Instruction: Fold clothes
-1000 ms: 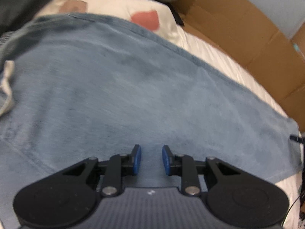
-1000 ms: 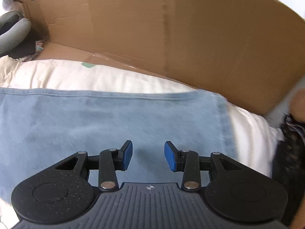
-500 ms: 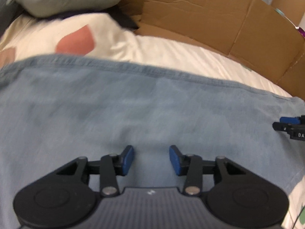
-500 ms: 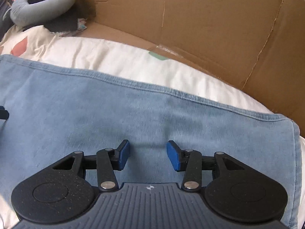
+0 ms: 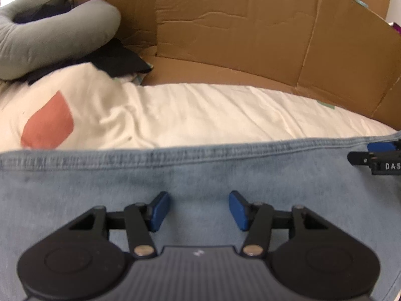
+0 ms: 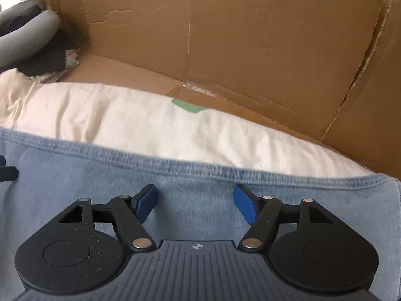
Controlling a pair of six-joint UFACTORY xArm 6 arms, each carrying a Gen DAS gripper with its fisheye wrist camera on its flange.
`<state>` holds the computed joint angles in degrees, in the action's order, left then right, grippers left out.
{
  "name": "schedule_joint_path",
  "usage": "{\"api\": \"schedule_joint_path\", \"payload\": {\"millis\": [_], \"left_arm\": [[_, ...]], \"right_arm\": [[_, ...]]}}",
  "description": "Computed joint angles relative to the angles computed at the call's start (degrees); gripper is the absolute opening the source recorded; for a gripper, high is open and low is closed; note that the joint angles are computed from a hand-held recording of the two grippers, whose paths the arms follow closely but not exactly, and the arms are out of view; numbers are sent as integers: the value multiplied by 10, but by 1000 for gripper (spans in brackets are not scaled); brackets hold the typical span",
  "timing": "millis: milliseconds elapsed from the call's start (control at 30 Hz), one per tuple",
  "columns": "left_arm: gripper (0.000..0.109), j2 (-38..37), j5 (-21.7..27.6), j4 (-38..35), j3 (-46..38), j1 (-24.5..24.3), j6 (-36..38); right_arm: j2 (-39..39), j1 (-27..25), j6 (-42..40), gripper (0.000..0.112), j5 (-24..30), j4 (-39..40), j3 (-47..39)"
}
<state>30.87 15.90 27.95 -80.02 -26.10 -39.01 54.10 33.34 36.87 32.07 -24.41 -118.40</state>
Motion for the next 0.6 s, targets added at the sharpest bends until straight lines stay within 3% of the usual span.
{"api": "schedule_joint_path", "payload": {"millis": [167,233,300,333,367,433,600], "left_arm": [[62,36,17,-12,-56,-1,21],[61,52,32,-73,-85,1,67],[54,60,47,-134,-109,5,106],[33,52,43,-150,-103,8,114],[21,39,40,-169,-90,12,131],[24,4,25,-182,-50,22,148],[24,-101,0,-105,82,83,81]], "right_arm": [[40,2,9,77,35,-1,-70],[50,2,-2,78,51,12,-92],[61,2,-16,77,70,27,-117],[65,2,-24,76,81,39,-128],[67,2,-32,70,93,53,-140],[46,1,-39,59,82,53,-114],[-26,1,-30,59,27,45,-11]]}}
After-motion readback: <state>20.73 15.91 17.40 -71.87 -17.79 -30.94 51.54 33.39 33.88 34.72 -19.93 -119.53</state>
